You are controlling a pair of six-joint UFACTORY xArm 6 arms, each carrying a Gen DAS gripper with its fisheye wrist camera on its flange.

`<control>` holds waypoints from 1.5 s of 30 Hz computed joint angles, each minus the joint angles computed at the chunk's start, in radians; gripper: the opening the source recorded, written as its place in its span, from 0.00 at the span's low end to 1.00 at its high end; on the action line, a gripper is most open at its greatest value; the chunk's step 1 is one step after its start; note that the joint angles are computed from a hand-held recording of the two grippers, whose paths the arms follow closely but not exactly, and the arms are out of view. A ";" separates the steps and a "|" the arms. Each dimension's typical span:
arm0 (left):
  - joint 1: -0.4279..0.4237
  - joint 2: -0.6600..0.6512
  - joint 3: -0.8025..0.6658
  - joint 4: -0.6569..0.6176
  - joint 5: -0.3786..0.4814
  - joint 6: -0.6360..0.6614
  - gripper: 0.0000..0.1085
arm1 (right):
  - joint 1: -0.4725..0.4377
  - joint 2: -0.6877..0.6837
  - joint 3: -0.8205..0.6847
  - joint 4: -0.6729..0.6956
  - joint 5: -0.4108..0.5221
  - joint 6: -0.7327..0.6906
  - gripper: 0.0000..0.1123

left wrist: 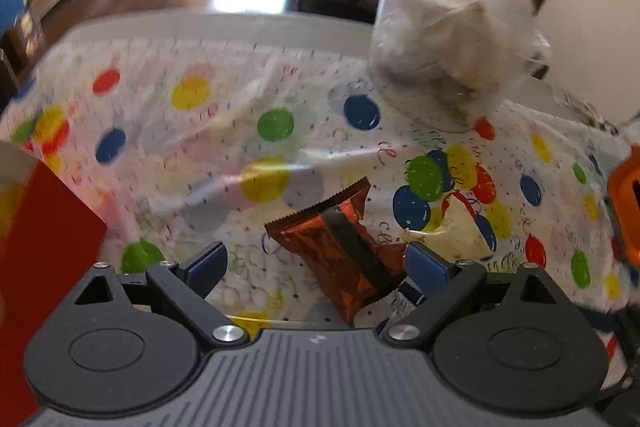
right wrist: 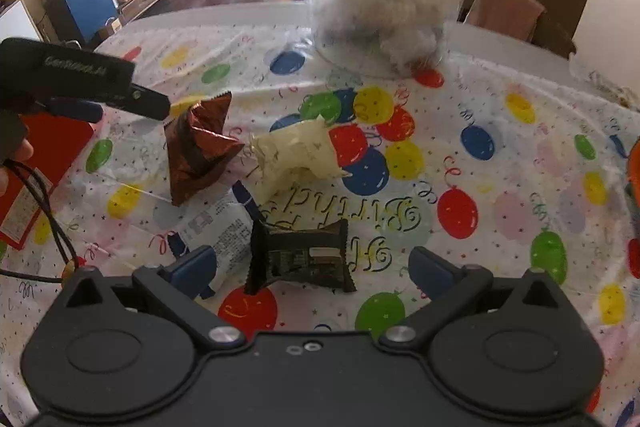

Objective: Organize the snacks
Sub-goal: 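Grasp the red-brown foil packet with the left tool while the right tool grasps the dark brown packet, then carry both packets into the cardboard box and open both tools to release them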

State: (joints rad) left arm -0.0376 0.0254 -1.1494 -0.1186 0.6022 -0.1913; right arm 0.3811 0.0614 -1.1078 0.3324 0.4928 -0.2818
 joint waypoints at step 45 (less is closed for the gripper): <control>0.032 0.144 -0.145 -0.192 0.195 0.030 0.39 | 0.001 0.119 -0.148 0.014 0.185 0.003 0.49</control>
